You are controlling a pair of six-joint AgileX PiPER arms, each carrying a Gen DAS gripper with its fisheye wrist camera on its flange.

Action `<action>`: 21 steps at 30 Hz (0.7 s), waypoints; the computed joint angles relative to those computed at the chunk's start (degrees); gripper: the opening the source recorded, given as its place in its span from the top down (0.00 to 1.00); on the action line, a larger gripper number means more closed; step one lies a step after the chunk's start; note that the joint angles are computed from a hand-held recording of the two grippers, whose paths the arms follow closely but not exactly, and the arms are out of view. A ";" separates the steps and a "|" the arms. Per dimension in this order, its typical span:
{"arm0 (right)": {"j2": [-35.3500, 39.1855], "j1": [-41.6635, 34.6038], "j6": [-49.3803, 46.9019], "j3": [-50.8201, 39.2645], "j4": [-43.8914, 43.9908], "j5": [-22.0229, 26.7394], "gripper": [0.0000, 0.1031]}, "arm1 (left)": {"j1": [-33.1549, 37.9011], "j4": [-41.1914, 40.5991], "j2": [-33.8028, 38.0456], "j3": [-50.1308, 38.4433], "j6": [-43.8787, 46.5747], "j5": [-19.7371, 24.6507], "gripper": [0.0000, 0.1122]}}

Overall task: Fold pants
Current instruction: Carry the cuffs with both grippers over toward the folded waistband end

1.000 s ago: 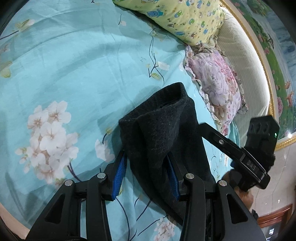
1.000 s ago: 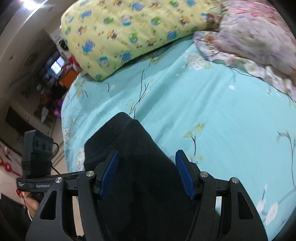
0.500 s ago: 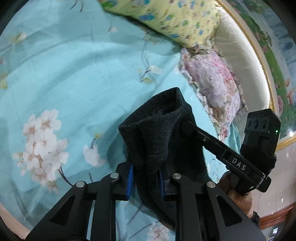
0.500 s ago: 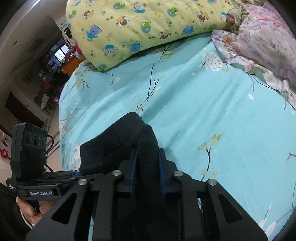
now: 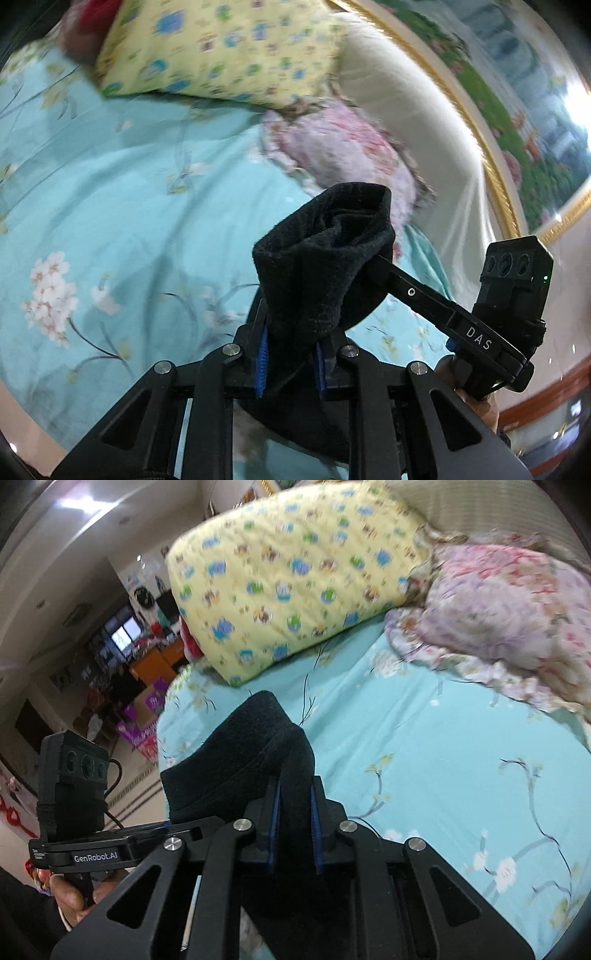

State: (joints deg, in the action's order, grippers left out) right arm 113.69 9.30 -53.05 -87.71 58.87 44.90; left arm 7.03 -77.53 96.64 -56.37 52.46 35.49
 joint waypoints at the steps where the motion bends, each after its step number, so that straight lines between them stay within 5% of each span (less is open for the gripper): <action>1: -1.25 -0.80 -0.97 1.52 0.95 0.18 0.85 | -0.85 0.13 -0.95 0.27 -0.21 0.13 0.83; 10: -14.12 -11.11 -11.80 18.88 11.04 1.42 0.85 | -12.62 5.97 -8.22 1.27 -6.65 -2.28 0.84; 21: -22.49 -27.77 -26.32 37.48 21.77 9.16 0.86 | -29.17 12.95 -8.92 2.15 -13.48 -10.55 0.84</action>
State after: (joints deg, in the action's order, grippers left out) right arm 91.20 -18.47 -79.36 -50.23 80.65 54.06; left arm -22.14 -64.59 87.72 -54.22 38.97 24.94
